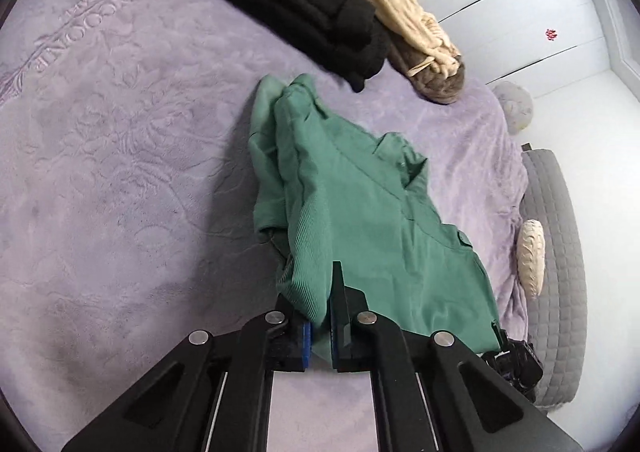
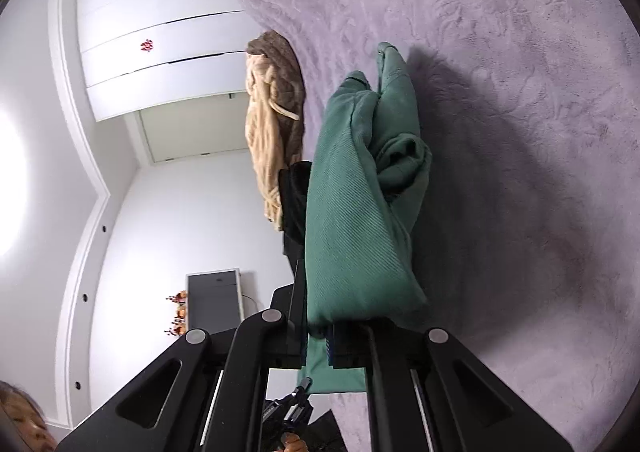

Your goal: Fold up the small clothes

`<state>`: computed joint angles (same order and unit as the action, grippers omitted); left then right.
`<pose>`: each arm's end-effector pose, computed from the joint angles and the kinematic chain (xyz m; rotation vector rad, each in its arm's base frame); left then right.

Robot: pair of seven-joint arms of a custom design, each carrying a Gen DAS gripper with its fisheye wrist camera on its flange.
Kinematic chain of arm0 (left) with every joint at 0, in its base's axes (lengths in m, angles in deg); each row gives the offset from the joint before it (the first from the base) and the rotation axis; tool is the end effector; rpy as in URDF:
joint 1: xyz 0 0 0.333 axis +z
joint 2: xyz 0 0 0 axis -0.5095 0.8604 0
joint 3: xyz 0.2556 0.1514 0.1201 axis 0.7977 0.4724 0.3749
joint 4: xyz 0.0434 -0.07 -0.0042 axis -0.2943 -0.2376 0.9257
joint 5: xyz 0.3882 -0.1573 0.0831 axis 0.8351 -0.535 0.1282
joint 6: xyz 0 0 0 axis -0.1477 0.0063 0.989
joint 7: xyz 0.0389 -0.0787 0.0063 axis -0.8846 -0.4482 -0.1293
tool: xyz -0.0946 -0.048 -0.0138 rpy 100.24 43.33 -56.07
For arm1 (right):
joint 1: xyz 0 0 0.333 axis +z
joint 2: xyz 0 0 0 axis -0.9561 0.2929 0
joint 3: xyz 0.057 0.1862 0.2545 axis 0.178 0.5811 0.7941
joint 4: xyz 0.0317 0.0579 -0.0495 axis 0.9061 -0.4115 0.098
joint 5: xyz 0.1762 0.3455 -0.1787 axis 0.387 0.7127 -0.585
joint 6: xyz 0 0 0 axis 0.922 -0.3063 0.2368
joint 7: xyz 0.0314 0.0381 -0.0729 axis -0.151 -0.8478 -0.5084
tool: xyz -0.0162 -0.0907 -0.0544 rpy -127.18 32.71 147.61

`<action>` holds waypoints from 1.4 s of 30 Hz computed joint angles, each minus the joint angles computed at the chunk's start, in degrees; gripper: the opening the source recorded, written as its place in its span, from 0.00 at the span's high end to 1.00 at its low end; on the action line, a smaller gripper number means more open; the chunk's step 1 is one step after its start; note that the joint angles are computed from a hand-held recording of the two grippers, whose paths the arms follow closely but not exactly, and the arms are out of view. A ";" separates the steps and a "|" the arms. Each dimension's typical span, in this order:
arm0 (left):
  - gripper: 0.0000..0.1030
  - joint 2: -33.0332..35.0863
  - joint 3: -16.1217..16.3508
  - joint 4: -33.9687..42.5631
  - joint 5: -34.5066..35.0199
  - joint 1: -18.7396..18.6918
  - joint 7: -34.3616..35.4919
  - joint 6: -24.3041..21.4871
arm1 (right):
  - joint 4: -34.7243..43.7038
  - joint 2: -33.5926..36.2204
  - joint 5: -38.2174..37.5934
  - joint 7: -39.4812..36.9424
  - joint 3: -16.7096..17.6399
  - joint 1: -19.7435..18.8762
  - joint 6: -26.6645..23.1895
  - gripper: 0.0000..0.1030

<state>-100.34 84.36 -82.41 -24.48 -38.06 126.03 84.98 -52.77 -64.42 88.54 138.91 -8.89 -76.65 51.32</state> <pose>0.4409 -0.0731 0.5156 2.4031 -1.4119 1.0818 0.4412 -0.1326 0.4885 -0.7000 1.7317 0.6201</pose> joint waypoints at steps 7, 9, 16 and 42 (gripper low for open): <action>0.95 -2.09 -1.29 -0.63 6.41 2.64 -2.93 -6.10 | -0.59 0.48 -16.12 9.21 1.38 -2.07 2.03 0.90; 0.95 -0.72 -3.80 -0.44 12.13 4.68 -5.92 -8.96 | -0.84 0.98 -18.43 10.32 1.24 -2.21 3.17 0.87; 0.01 2.11 -6.06 -0.48 21.17 7.34 -13.84 -12.95 | -3.62 0.78 -22.81 12.22 -0.31 -2.29 4.01 0.20; 0.89 9.89 -1.31 4.19 -1.30 -0.71 0.30 5.53 | 3.39 11.39 12.79 -8.33 4.15 -2.20 -9.24 0.89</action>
<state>-90.45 83.05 -78.22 -25.77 -38.77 126.33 90.51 -49.38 -53.04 101.32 130.58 -4.75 -78.85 42.08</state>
